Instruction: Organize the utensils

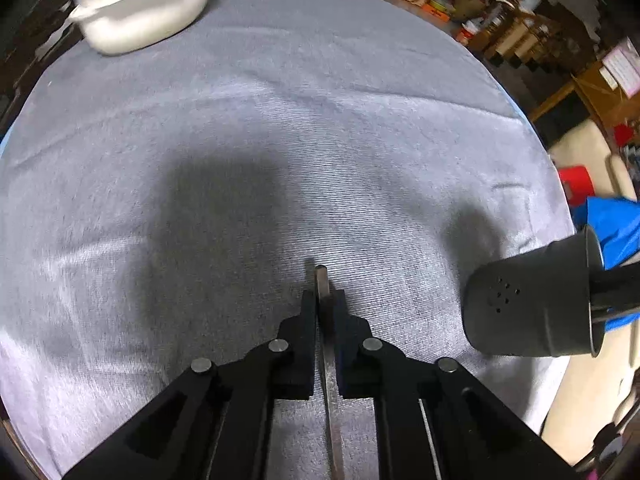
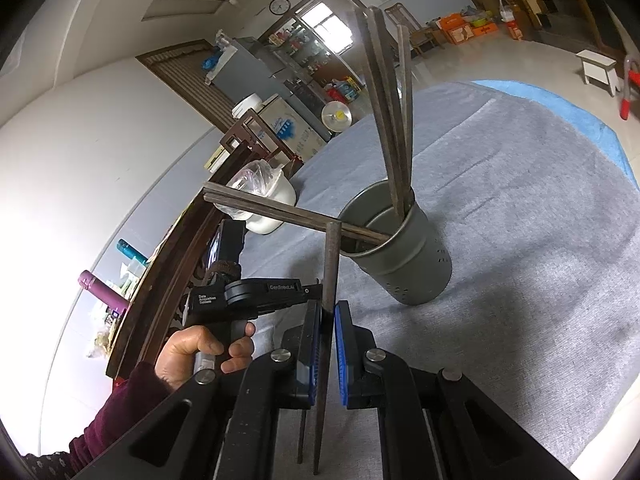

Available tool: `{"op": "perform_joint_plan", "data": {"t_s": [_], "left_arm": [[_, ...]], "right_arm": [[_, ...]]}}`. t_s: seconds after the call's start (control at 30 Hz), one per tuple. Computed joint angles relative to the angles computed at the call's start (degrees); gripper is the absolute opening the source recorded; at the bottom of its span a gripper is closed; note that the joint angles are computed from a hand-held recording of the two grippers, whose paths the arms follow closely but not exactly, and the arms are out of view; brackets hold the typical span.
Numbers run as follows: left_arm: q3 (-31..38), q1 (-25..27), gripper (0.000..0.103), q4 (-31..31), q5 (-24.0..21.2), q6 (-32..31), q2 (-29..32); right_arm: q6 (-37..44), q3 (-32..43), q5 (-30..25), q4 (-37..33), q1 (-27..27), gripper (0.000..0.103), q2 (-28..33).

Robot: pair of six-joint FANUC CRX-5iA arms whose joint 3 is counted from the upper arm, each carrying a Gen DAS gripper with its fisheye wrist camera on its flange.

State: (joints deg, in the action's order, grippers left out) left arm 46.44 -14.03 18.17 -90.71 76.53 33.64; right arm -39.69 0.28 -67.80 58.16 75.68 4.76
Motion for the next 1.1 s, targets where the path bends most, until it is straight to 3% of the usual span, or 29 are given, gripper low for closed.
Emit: {"op": "perform_joint_plan", "data": {"t_s": [0.43, 0.6, 0.83, 1.03, 1.1], "left_arm": [[-11.9, 3.5, 0.007, 3.5, 7.9, -4.2, -11.4], [-13.5, 5.6, 0.007, 6.5, 9.6, -6.4, -14.0], [-6.4, 6.2, 0.009, 5.1, 1.3, -0.6, -7.6], [0.2, 3.3, 0.012, 2.2, -3.7, 2.5, -2.1], [3.1, 2.3, 0.025, 1.3, -5.3, 2.9, -0.2]], "right_arm": [[3.2, 2.5, 0.2, -0.3, -0.1, 0.008, 1.5], [5.4, 4.8, -0.8, -0.4, 0.1, 0.008, 2.8], [6.8, 6.9, -2.3, -0.1, 0.9, 0.008, 4.4], [5.6, 5.3, -1.9, -0.1, 0.9, 0.008, 3.2], [5.2, 4.8, -1.9, 0.0, 1.0, 0.008, 2.8]]}}
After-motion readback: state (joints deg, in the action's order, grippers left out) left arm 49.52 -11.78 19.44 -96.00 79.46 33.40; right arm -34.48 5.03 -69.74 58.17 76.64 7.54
